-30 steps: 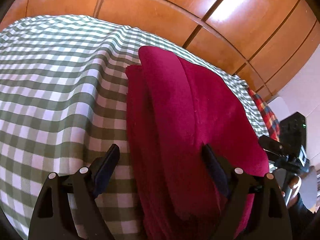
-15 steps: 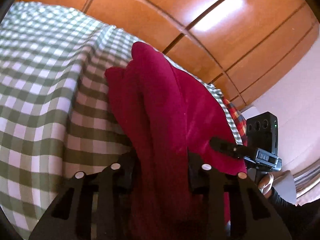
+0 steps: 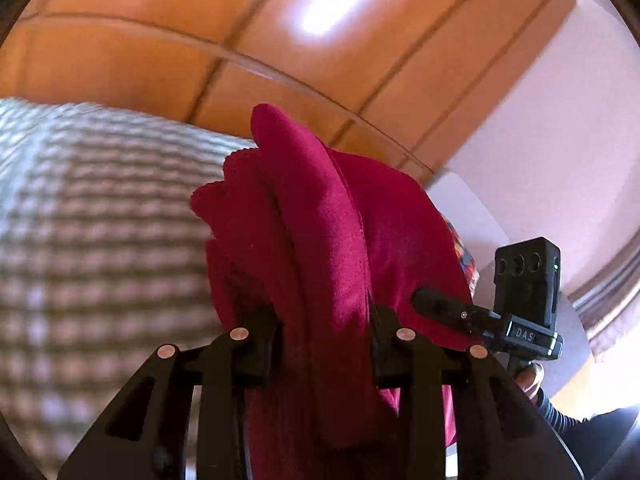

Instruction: Fold small clothes

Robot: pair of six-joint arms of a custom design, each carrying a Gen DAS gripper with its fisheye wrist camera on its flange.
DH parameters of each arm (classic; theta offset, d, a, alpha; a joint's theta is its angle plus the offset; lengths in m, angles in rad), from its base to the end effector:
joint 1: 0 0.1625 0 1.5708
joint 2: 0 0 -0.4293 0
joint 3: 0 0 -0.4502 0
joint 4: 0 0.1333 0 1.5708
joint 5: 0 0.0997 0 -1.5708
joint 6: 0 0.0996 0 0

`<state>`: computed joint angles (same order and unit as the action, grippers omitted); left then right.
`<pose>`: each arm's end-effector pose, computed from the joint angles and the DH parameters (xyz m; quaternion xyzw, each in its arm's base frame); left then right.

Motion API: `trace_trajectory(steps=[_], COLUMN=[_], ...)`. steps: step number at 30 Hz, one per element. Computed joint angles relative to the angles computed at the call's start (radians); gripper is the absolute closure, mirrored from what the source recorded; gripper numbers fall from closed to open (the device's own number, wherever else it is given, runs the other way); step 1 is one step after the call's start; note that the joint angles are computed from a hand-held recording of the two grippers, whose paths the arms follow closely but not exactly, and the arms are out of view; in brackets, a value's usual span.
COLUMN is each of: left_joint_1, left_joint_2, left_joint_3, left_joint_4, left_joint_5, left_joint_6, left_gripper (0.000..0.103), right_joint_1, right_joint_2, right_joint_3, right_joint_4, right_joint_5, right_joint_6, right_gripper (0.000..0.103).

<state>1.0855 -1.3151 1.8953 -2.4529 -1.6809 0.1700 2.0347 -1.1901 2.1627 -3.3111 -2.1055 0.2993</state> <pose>-0.1762 -0.5964 0.2662 -0.3255 -0.9320 0.1397 0.0773 0.3174 -0.4498 0.1966 -0.0251 -0.8994 0.4264 0.0928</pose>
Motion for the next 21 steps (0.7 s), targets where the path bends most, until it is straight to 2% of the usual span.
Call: trace_trajectory(steps=[4, 7, 11, 12, 14, 16, 18, 19, 21], left_joint_1=[-0.084, -0.139, -0.194, -0.199, -0.212, -0.209, -0.191, -0.192, -0.199], left_joint_2=[0.138, 0.236, 0.357, 0.382, 0.427, 0.44, 0.449, 0.443, 0.434], left_joint_3=[-0.094, -0.156, -0.219, -0.231, -0.236, -0.218, -0.236, -0.229, -0.215], left_joint_4=[0.009, 0.01, 0.04, 0.061, 0.09, 0.055, 0.057, 0.054, 0.034], left_joint_5=[0.029, 0.073, 0.196, 0.226, 0.313, 0.32, 0.276, 0.275, 0.304], left_joint_6=[0.025, 0.037, 0.037, 0.027, 0.014, -0.004, -0.047, -0.052, -0.031], left_gripper=[0.071, 0.071, 0.07, 0.07, 0.068, 0.064, 0.062, 0.061, 0.059], right_joint_1=[-0.041, -0.1, -0.183, -0.196, -0.223, -0.205, -0.162, -0.142, -0.107], right_joint_2=[-0.093, -0.159, -0.18, -0.179, -0.19, -0.184, -0.171, -0.167, -0.128], right_joint_3=[0.059, 0.104, 0.142, 0.156, 0.191, 0.181, 0.15, 0.132, 0.086], right_joint_4=[-0.041, -0.025, 0.074, 0.065, -0.005, 0.017, 0.08, 0.123, 0.181], right_joint_5=[-0.074, -0.065, -0.103, -0.103, -0.058, -0.089, -0.164, -0.207, -0.281], right_joint_6=[-0.012, 0.002, 0.068, 0.067, 0.059, 0.063, 0.066, 0.082, 0.121], right_gripper=[0.058, 0.058, 0.056, 0.053, 0.051, 0.05, 0.047, 0.041, 0.038])
